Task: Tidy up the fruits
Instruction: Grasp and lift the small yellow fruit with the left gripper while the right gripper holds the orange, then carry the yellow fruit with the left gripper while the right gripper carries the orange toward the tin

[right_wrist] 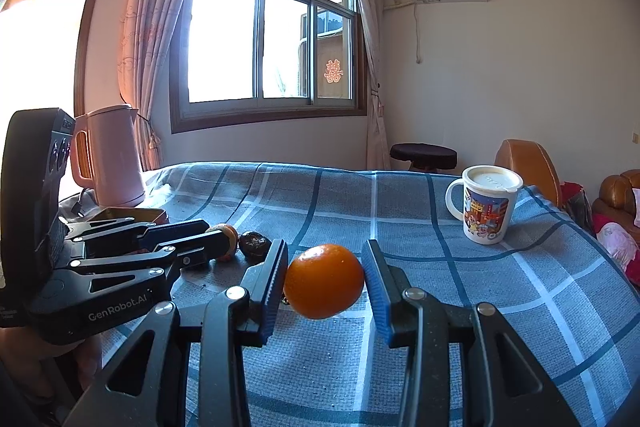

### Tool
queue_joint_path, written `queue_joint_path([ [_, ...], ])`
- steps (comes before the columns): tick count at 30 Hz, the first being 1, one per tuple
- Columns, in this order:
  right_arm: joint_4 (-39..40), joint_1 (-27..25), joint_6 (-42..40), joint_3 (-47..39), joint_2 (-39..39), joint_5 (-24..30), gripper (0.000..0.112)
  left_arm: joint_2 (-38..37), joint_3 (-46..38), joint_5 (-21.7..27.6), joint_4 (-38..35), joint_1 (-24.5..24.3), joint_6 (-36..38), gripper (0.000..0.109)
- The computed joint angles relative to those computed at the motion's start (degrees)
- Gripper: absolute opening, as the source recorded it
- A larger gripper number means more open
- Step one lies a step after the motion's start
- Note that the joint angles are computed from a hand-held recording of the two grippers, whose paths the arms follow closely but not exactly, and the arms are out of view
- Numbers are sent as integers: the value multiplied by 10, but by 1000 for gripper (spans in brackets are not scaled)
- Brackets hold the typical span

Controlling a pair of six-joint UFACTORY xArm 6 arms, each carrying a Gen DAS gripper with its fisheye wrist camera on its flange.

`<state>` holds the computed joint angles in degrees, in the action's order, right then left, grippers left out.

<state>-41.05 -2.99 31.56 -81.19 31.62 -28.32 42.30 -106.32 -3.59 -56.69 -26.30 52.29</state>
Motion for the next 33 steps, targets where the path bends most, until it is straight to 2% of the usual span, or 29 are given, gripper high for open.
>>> queue_joint_path([
  [3, 7, 0, -6, 2, 0, -4, 40, -1, -5, -7, -54, -4, 52, 26],
  [6, 19, 1, -19, 7, -1, -10, 40, -3, -18, -17, -162, -12, 162, 26],
  [10, 32, 3, -33, 14, -3, -16, 40, -2, -36, -26, -263, -17, 267, 26],
  [14, 45, 5, -46, 20, -6, -22, 40, 1, -52, -31, -323, -18, 326, 26],
  [24, 37, 8, -48, 17, -6, -17, 40, -3, -51, -38, -348, -17, 349, 26],
  [25, 37, 9, -49, 16, -5, -16, 40, -4, -50, -38, -354, -17, 356, 24],
  [26, 38, 10, -51, 15, -5, -15, 40, -6, -44, -35, -339, -16, 342, 17],
  [27, 42, 12, -56, 16, -5, -15, 40, -7, -39, -34, -323, -15, 325, 17],
  [30, 38, 16, -55, 11, -3, -11, 40, -11, -39, -29, -353, -13, 355, 17],
  [33, 39, 20, -63, 8, -2, -6, 40, -16, -27, -25, -329, -8, 324, 17],
])
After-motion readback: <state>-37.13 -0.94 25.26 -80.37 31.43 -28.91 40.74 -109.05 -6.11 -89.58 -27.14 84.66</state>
